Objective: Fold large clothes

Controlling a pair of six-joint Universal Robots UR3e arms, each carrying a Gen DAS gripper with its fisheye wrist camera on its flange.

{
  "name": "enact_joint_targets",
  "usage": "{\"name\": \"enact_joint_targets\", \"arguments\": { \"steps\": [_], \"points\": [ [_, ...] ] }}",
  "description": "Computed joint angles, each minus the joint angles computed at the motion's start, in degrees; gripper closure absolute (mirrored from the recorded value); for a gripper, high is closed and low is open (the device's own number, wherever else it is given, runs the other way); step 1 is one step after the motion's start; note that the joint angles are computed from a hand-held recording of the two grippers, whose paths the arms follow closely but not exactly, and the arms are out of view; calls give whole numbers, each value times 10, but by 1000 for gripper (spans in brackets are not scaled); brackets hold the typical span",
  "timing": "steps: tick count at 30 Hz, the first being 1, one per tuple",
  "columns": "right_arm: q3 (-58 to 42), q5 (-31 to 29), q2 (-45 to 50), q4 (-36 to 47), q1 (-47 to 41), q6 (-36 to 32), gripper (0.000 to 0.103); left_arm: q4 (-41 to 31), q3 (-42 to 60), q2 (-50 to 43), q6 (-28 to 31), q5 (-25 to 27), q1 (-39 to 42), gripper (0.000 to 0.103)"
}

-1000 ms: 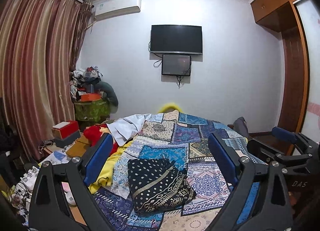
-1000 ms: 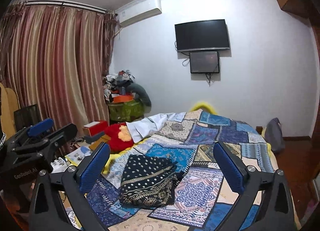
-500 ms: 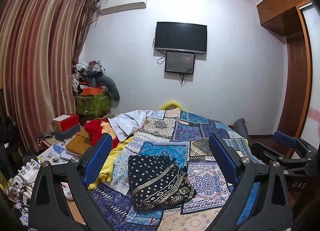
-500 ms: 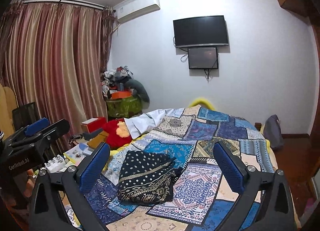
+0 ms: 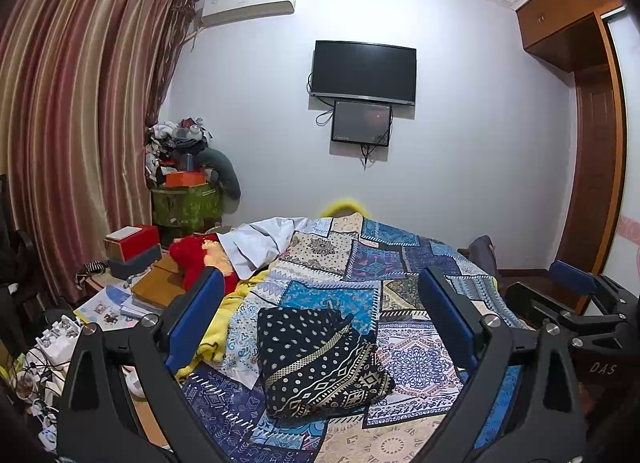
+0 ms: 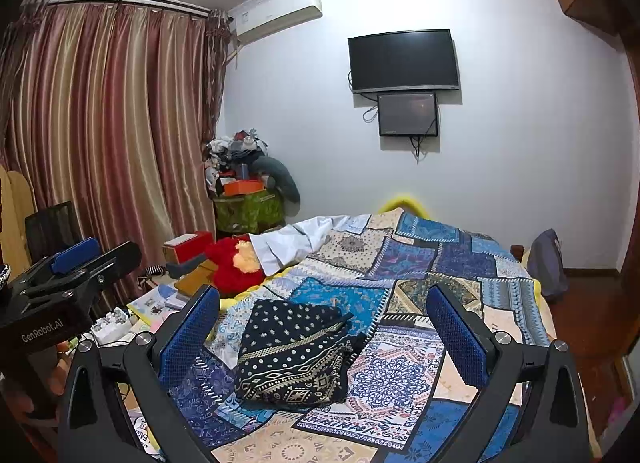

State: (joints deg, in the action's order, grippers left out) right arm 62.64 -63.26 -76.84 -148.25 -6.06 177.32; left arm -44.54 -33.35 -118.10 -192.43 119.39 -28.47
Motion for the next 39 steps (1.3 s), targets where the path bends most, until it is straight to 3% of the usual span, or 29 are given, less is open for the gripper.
{"name": "enact_joint_targets", "arguments": {
  "steps": [13, 39],
  "points": [
    [19, 5, -6, -18, -2, 1, 0, 4, -7, 4, 0, -8, 4, 3],
    [24, -4, -16, -17, -1, 9, 0, -24, 77, -50, 16, -9, -23, 2]
  ]
}}
